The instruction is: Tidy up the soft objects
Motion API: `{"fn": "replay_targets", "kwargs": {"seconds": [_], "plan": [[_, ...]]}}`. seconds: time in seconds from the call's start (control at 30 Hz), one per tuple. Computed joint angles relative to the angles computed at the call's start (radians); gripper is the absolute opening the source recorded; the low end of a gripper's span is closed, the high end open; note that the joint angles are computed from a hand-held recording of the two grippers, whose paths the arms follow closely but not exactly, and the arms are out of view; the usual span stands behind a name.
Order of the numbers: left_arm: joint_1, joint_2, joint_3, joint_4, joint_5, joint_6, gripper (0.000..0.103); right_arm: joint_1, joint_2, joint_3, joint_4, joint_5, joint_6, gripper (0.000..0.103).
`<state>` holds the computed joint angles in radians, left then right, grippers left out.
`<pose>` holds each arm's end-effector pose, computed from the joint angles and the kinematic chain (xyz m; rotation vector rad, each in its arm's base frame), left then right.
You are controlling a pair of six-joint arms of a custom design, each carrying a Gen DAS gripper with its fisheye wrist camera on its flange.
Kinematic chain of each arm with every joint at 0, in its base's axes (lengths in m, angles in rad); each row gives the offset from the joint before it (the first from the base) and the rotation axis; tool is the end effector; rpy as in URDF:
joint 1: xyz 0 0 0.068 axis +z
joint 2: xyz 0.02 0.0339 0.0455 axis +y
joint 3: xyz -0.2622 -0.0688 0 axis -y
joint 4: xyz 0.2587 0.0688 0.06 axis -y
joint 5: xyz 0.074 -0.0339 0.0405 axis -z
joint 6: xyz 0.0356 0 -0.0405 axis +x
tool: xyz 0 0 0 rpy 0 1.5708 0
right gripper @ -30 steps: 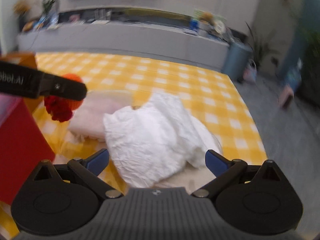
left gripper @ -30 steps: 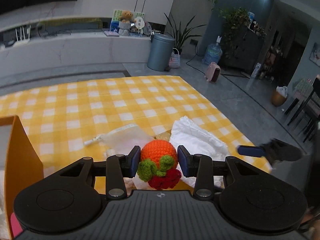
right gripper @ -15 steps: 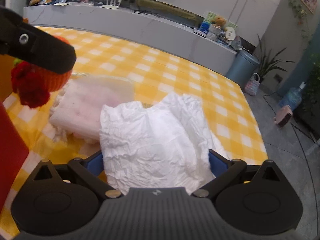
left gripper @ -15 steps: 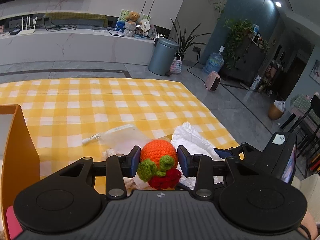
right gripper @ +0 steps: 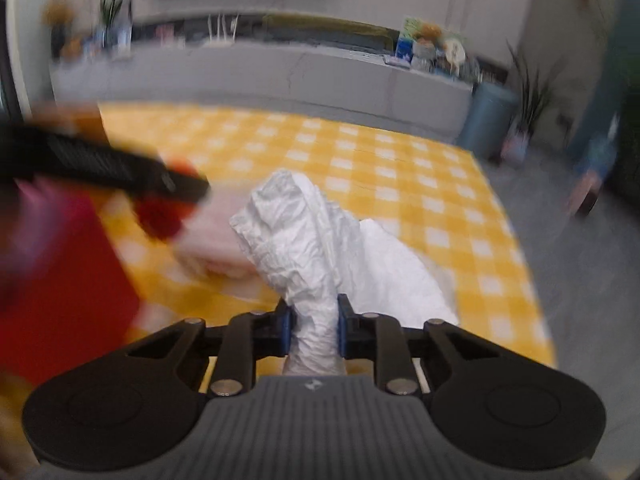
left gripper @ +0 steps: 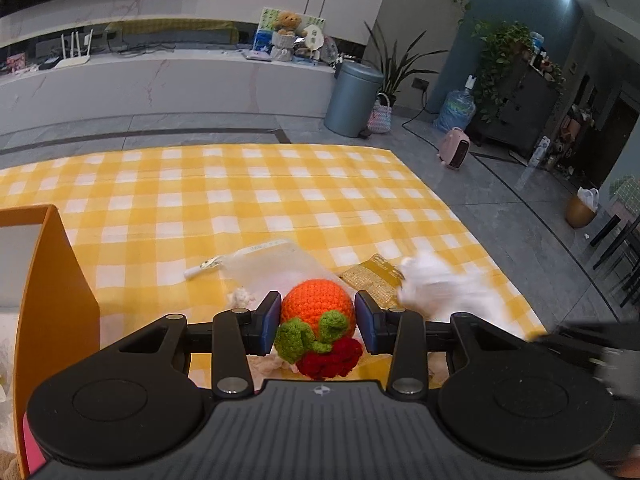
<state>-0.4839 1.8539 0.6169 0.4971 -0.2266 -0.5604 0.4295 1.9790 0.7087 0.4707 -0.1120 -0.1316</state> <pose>0.2825 -0.1395 0.0672 -0.2034 2.2945 -0.2793 0.3022 0.1428 0.0464 -0.7112 2.2726 0.2754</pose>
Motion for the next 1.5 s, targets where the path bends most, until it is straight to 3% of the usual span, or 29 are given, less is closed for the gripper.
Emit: {"fn": "replay_targets", "kwargs": {"seconds": [0.03,0.1,0.2,0.27,0.33,0.4,0.47,0.57,0.73,0.93,1.03,1.1,1.17,1.2,1.23,1.27,1.33,1.4,1.43,1.5], "plan": [[0.003,-0.001,0.002,-0.006,0.0,-0.006,0.046,-0.04,-0.052,-0.025,-0.038,-0.099,0.035,0.023],[0.006,-0.004,0.003,-0.013,0.001,-0.013,0.046,-0.099,-0.117,-0.056,-0.109,-0.271,0.04,0.038],[0.005,-0.009,-0.001,-0.016,-0.005,-0.02,0.046,-0.124,-0.104,-0.074,-0.112,-0.36,-0.031,0.041],[0.002,-0.011,-0.003,-0.019,-0.014,-0.021,0.046,-0.119,-0.02,-0.011,-0.143,-0.334,0.007,0.04],[0.001,-0.006,0.006,-0.027,-0.012,-0.022,0.046,-0.094,0.072,0.066,-0.178,-0.235,0.054,0.04],[0.002,-0.004,0.014,-0.037,-0.008,-0.02,0.046,-0.073,0.131,0.128,-0.221,-0.137,0.081,0.048],[0.006,-0.003,0.011,-0.027,0.001,-0.017,0.046,-0.06,0.119,0.12,-0.217,-0.077,0.089,0.078],[0.014,-0.006,0.001,-0.01,0.015,-0.02,0.046,-0.07,0.043,0.017,-0.074,-0.086,0.022,0.099],[0.021,-0.005,0.004,-0.015,0.028,-0.022,0.046,0.015,0.036,-0.009,0.046,0.112,-0.186,0.1],[0.029,-0.004,0.008,-0.017,0.046,-0.013,0.046,0.053,0.136,0.006,0.279,0.002,-0.355,0.1],[0.028,-0.002,0.009,-0.016,0.052,-0.007,0.046,0.062,0.196,0.114,0.191,0.094,-0.266,0.1],[0.029,-0.001,0.009,-0.016,0.053,-0.007,0.046,0.027,0.24,0.22,0.032,0.053,-0.179,0.1],[0.028,-0.001,0.011,-0.02,0.05,-0.01,0.046,-0.013,0.279,0.304,-0.108,-0.026,-0.137,0.1],[0.026,0.0,0.01,-0.019,0.048,-0.011,0.046,-0.026,0.285,0.303,-0.11,-0.06,-0.137,0.098],[0.024,0.0,0.01,-0.019,0.046,-0.013,0.046,-0.037,0.282,0.291,-0.098,-0.095,-0.149,0.086],[0.023,0.001,0.01,-0.02,0.044,-0.014,0.046,-0.051,0.268,0.274,-0.091,-0.131,-0.173,0.064],[0.026,0.0,0.009,-0.021,0.046,-0.014,0.046,-0.059,0.223,0.22,-0.054,-0.14,-0.198,0.039],[0.027,-0.001,0.008,-0.022,0.046,-0.013,0.046,-0.069,0.181,0.193,-0.075,-0.16,-0.192,0.029],[0.027,-0.001,0.009,-0.023,0.046,-0.014,0.046,-0.084,0.169,0.19,-0.107,-0.192,-0.178,0.018],[0.029,0.001,0.008,-0.019,0.048,-0.013,0.046,-0.112,0.138,0.178,-0.161,-0.251,-0.129,0.016]]}}
